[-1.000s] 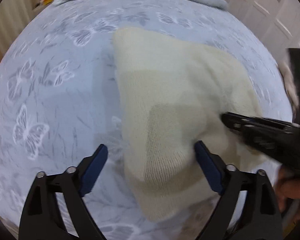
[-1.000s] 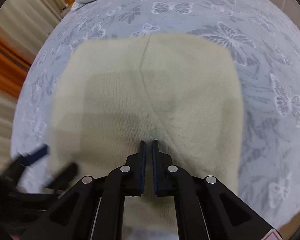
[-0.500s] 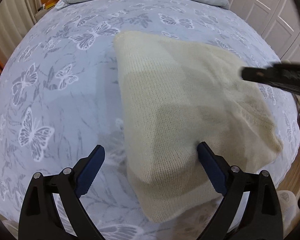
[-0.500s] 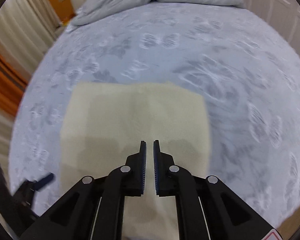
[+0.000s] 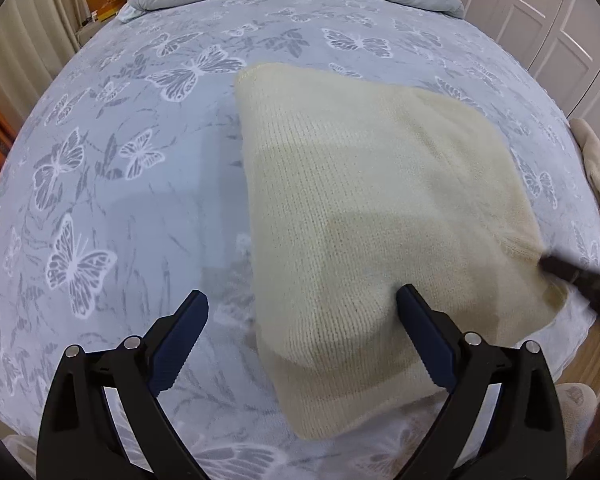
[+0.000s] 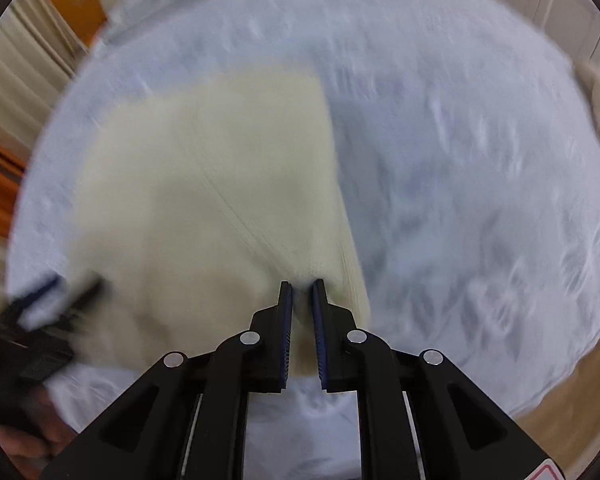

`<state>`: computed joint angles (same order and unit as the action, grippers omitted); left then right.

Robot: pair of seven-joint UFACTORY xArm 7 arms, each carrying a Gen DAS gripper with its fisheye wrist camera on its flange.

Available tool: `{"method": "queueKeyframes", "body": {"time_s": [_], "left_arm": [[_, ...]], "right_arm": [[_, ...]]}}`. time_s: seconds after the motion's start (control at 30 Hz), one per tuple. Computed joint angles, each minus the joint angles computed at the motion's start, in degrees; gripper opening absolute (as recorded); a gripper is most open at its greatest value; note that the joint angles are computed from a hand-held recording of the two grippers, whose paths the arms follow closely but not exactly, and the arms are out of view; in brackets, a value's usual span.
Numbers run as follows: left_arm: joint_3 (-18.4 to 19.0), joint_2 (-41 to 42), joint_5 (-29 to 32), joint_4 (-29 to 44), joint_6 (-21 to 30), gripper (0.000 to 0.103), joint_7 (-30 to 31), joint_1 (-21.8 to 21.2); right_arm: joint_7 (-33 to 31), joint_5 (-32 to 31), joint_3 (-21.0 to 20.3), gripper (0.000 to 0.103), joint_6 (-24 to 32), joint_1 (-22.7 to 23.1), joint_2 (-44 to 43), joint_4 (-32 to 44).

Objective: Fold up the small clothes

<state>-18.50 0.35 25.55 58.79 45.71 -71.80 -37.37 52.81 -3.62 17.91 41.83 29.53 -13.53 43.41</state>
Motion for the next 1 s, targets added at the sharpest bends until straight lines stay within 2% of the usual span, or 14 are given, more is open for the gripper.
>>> {"method": "queueKeyframes", "body": {"time_s": [0.03,0.13,0.27,0.4,0.43,0.5,0.57,0.67,0.7,0.77,0.8,0.83,0.97,1.0], "left_arm": [[0.0,0.2,0.1,0.2,0.0,0.093,-0.1,-0.1],[-0.2,1.0,1.4,1.2,1.6,0.094,-1.3,-0.6],[0.0,1.1,1.7,1.9,3.1,0.093,-0.5,-1.0],[-0.1,1.2,2.3,2.0,3.3,0.094,-0.6,-1.2],[-0.1,1.5,2.3,2.2,3.4,0.094,-0.5,-1.3],[-0.1,1.8,2.9,2.7,4.1,0.094,-1.0,-1.6],[0.0,2.1,3.2,3.4,5.1,0.094,-1.2,-1.9],[0.2,2.1,2.8,3.4,5.0,0.093,-1.0,-1.9],[0.2,2.1,2.9,3.3,5.0,0.093,-1.0,-1.9],[0.3,2.0,2.9,3.2,4.9,0.093,-0.9,-1.9],[0.3,1.9,3.0,3.0,4.7,0.093,-0.8,-1.9],[0.3,1.8,2.8,2.9,4.6,0.094,-0.8,-1.8],[0.3,1.8,2.5,2.9,4.4,0.094,-0.6,-1.7],[0.3,1.8,2.6,2.9,4.5,0.094,-0.4,-1.7]], "right_arm": [[0.4,-1.9,2.1,0.011,-1.2,-2.2,1.2,-0.5],[0.2,-2.1,0.0,0.012,1.8,-0.3,1.3,2.0],[0.5,-0.7,0.0,0.014,0.9,-0.1,-3.4,0.9],[-0.1,-1.1,0.4,0.014,0.2,-0.4,0.8,0.0],[1.0,-3.7,1.1,0.014,-0.2,-0.9,2.2,0.3],[1.0,-5.2,1.1,0.015,2.4,-0.6,3.5,2.5],[-0.1,-5.3,0.6,0.015,3.8,-0.1,3.7,3.5],[0.1,-4.3,0.0,0.015,2.4,0.1,0.3,1.7],[1.0,-4.2,0.3,0.017,2.5,0.1,-1.1,1.2],[2.2,-4.1,0.1,0.03,0.9,-0.6,-3.4,0.0],[2.4,-4.0,0.1,0.044,0.2,-1.0,-3.7,-0.2],[2.3,-3.9,-0.1,0.05,-0.3,-1.5,-3.9,-0.4],[-0.7,-2.3,-0.8,0.05,-1.4,-1.9,0.0,0.7],[-1.5,-1.7,-1.0,0.047,-2.5,-1.6,1.0,0.7]]}}
